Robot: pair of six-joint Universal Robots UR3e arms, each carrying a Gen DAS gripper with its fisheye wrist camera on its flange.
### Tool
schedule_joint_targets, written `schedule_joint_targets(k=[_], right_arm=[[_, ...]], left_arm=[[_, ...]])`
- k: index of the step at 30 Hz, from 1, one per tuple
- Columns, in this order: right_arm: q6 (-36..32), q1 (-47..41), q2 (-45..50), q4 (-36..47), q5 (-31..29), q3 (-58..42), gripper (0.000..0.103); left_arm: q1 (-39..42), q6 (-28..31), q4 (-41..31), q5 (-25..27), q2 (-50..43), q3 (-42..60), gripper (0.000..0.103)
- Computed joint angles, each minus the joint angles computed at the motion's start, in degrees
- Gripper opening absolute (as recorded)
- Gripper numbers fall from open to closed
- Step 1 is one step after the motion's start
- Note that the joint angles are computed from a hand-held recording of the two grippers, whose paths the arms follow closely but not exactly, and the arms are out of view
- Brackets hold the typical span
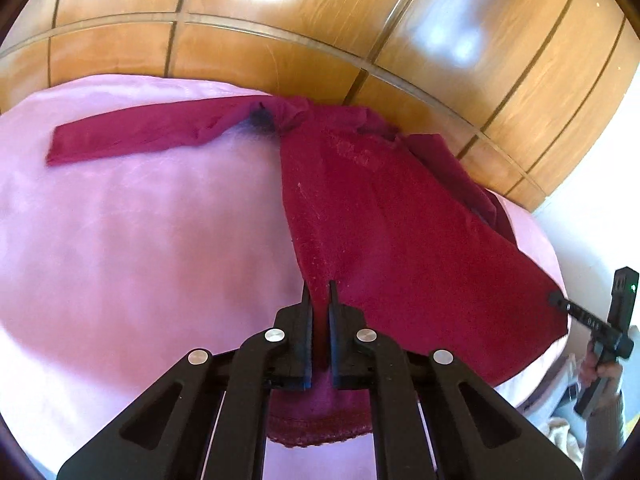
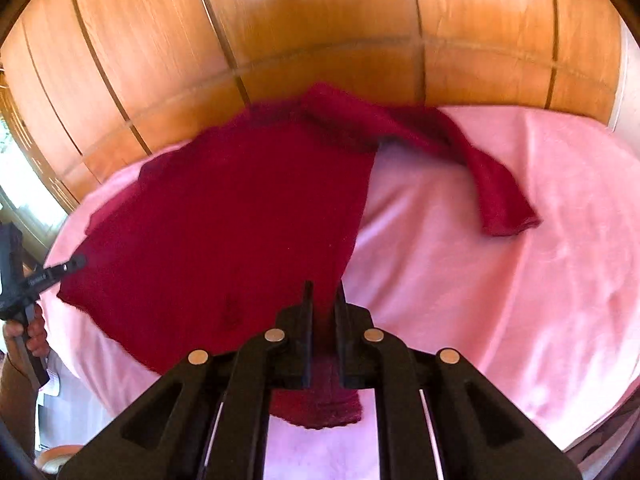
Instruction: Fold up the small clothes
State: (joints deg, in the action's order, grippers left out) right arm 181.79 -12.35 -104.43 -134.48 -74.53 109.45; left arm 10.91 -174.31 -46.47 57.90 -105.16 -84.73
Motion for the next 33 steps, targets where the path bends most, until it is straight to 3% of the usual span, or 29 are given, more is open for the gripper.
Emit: schedule_joint_targets(k=[4, 7, 10, 11, 14, 16, 17, 21, 23, 26, 28, 30, 31, 33], right_arm=[[-2.0, -2.3, -10.7, 7.3, 2.1, 9.9, 0.007], [-1.1, 0.2, -12.2, 7.8, 1.8, 16.1, 0.007], [0.6, 3.0, -8.9, 4.1, -0.2, 19.2, 0.009], [1.1, 2.2, -8.6, 3.5, 0.1, 19.0, 0.013], [1.7, -0.3, -9.0, 1.1, -0.6, 16.5, 0.024], [3.1, -2.0, -7.6, -3.7, -3.8, 15.8, 0.052], [4.1, -2.7, -4.9, -7.0, -6.3, 14.2, 0.052], [4.9, -3.9, 11.6, -18.5, -13.6, 5.0, 0.051], [5.0, -0.8, 21.3, -22.1, -21.3, -1.6, 0.048], [4.9, -0.1, 35.1, -19.6, -26.5, -15.1, 0.044], [5.3, -0.1, 42.2, -14.1, -29.0, -23.6, 0.026], [2.5, -1.5, 42.2, -16.2, -28.4, -23.2, 0.005], [2.7, -1.6, 38.8, -17.3, -30.2, -19.5, 0.005], [1.6, -3.6, 31.9, -19.3, -28.0, -15.4, 0.005]], left_arm=[[4.1, 4.0, -3.6, -2.3, 12.2, -13.5, 0.005], [4.4, 5.0, -4.9, 1.9, 17.8, -21.4, 0.005], [1.8, 3.2, -1.7, 8.7, 16.8, -24.6, 0.006], [0.8, 0.8, 0.1, 11.6, 15.4, -24.1, 0.011], [1.4, -3.7, 4.1, 11.7, 14.2, -22.6, 0.029], [0.4, -6.3, 7.7, 12.4, 12.9, -20.6, 0.029], [-0.9, -7.8, 9.1, 12.7, 11.0, -18.1, 0.029], [-6.5, -9.3, 10.8, 13.7, 3.8, -9.6, 0.03], [-10.4, -9.8, 11.7, 15.0, -1.5, -4.3, 0.05], [-15.4, -9.9, 12.2, 16.9, -7.7, 1.9, 0.051], [-17.3, -8.7, 10.8, 17.3, -11.4, 6.4, 0.051], [-19.6, -6.8, 9.4, 19.4, -15.3, 10.7, 0.051], [-20.4, -5.9, 8.7, 20.2, -16.8, 12.2, 0.051], [-21.0, -4.5, 7.4, 21.1, -18.5, 13.7, 0.051]])
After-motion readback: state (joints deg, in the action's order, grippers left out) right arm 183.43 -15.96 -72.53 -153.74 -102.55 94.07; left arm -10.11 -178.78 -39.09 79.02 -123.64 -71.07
